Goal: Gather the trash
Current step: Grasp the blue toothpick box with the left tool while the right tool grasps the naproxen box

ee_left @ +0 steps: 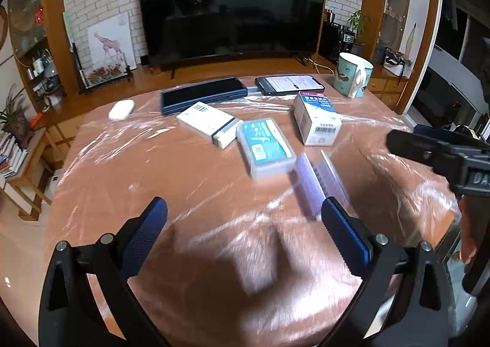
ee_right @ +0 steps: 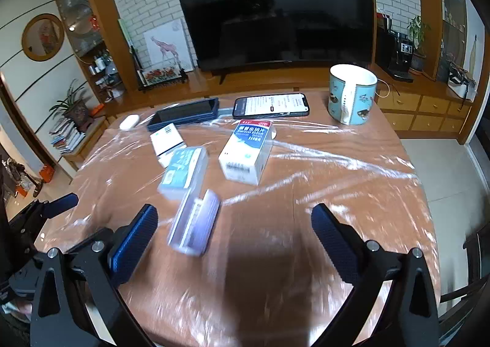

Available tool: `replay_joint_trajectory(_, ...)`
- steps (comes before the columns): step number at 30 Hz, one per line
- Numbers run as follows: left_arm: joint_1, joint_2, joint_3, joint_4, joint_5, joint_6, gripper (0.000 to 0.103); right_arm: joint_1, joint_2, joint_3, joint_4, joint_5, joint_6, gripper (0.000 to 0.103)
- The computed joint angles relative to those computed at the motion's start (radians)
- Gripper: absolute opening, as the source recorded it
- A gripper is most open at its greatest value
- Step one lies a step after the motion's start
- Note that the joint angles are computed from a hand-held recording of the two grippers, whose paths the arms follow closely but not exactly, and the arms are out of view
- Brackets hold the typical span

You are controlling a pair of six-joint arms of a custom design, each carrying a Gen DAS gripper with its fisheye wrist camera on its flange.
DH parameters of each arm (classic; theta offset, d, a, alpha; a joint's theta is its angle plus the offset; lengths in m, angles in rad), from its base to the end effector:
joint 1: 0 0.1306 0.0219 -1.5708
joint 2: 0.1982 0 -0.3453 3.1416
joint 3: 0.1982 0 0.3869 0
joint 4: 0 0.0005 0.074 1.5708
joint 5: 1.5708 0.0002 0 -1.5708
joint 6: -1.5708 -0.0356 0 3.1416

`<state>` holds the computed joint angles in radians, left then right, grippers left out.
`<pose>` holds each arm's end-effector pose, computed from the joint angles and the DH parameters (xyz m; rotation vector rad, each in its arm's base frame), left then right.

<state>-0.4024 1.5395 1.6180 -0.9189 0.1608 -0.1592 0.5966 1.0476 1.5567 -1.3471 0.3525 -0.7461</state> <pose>0.4923 -0.2163 0.4200 0.7418 2.3030 -0.3056 0.2729 0.1699 0.5664 0.3356 2.3308 0.2331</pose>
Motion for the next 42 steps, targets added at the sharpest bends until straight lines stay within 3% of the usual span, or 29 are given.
replay_joint_trajectory(5,-0.021,0.108,0.109,-0.022,-0.008,-0.016,0.1,-0.091,0.078,0.031,0.03,-0.071,0.037,0.099)
replay_joint_trajectory(15,-0.044,0.329,0.363,-0.151,0.008,-0.015,0.077,-0.175,0.201,0.081,0.057,-0.122,0.079,0.099)
replay_joint_trajectory(27,-0.062,0.412,0.474,-0.217,0.032,-0.026,0.069,-0.219,0.257,0.08,0.067,-0.18,0.104,0.082)
replay_joint_trajectory(32,-0.054,0.403,0.457,-0.206,0.056,-0.022,0.067,-0.231,0.248,0.054,0.077,-0.227,0.107,0.082)
replay_joint_trajectory(38,-0.043,0.422,0.494,-0.242,0.084,0.01,0.06,-0.224,0.239,0.046,0.089,-0.216,0.106,0.082)
replay_joint_trajectory(40,-0.046,0.421,0.493,-0.242,0.076,0.007,0.06,-0.225,0.242,0.048,0.087,-0.224,0.109,0.074)
replay_joint_trajectory(42,-0.048,0.419,0.492,-0.244,0.069,0.001,0.06,-0.223,0.243,0.052,0.08,-0.213,0.11,0.054)
